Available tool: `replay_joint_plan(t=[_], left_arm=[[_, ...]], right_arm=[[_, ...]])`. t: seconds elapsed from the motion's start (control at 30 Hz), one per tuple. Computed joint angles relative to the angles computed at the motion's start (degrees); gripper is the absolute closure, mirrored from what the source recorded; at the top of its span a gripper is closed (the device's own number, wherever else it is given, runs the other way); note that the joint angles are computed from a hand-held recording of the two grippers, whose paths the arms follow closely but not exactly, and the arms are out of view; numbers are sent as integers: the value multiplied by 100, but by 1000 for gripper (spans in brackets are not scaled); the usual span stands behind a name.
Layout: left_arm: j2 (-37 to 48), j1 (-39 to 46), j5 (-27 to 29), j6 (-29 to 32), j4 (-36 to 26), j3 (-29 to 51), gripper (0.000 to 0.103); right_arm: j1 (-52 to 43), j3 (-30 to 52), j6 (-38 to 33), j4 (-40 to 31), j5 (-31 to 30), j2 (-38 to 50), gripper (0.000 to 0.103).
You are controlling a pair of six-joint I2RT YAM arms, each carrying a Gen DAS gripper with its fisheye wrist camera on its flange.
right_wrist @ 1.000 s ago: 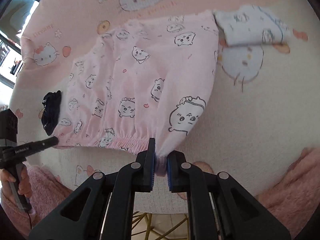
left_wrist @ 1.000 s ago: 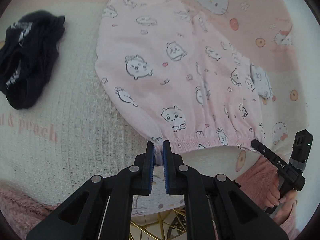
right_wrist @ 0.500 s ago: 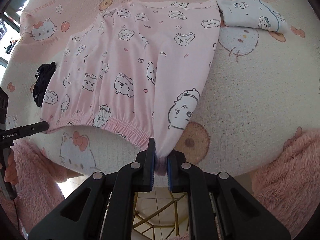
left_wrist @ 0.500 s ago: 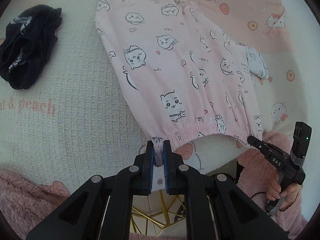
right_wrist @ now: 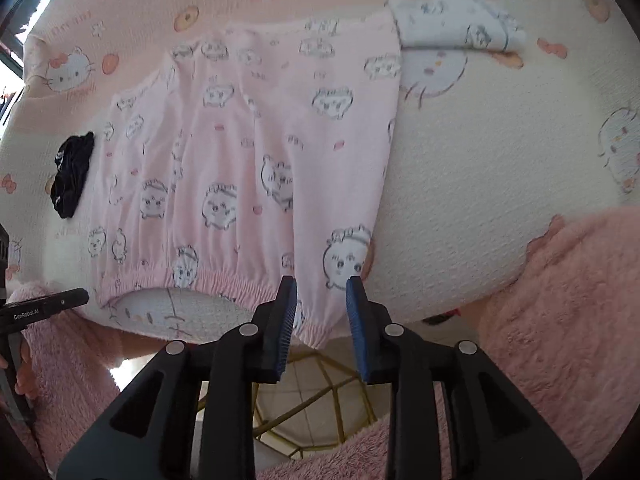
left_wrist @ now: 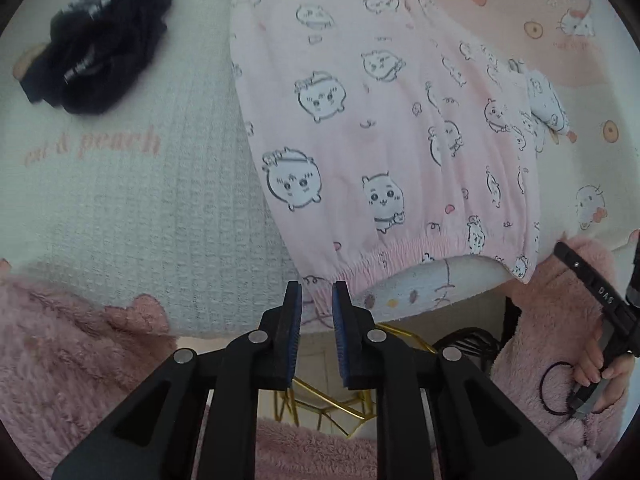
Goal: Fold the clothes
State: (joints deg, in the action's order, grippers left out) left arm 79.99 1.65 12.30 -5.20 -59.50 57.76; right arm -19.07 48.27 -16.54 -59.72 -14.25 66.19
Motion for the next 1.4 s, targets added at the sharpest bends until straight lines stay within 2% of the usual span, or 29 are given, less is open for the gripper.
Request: replay_joint_plan(t=[0.1,0.13,0.2,0.27,0.33,0.43,0.5,0.6,0.67,0.77,0.9,1.0,1.13,1.27,1.4], left_arm=[[353,-283,110,53,305,241,86],[540,-384,171,57,400,342,86],[1016,-452,239,104,446,512,86],[1532,-461,15,122,224,724,86],[1609,-293,-96,239,155,755,86],[1636,222,220,467,100,1058,86],[1867,494,270,455,172,1561,85],[2470,727,-39,248,350,2516,80],[2918,874,-39,103,505,3130,77],[3680,1063,25,-103,602,4070,73],[4605,1191,-88,-209,696,5070,73],[5156,1188,-59,-63,619,5643,73],[5674,1152,194,290,499,6211,73],[6150,1150,331,401,226,6923,73],[6596,1140,304,532,-290,7799,73]], right_arm=[[108,144,-229,117,-171,-228,75],[366,168,-275,139,-162,-43,75],[1238,-72,-13,393,108,186,75],[1693,-272,67,666,527,623,76],[1617,-340,125,798,1075,1060,76],[676,17,-133,468,421,1427,76],[588,447,-222,341,258,1555,76],[1045,1298,-65,504,264,1930,74],[1409,1964,91,685,354,2354,73],[1955,3026,338,926,696,3275,73],[2514,4440,577,958,752,4530,73],[2805,5569,686,995,974,5540,73],[2945,7277,658,524,1006,6942,73],[2934,7840,404,274,562,7484,73],[2837,7695,192,283,863,7536,73]])
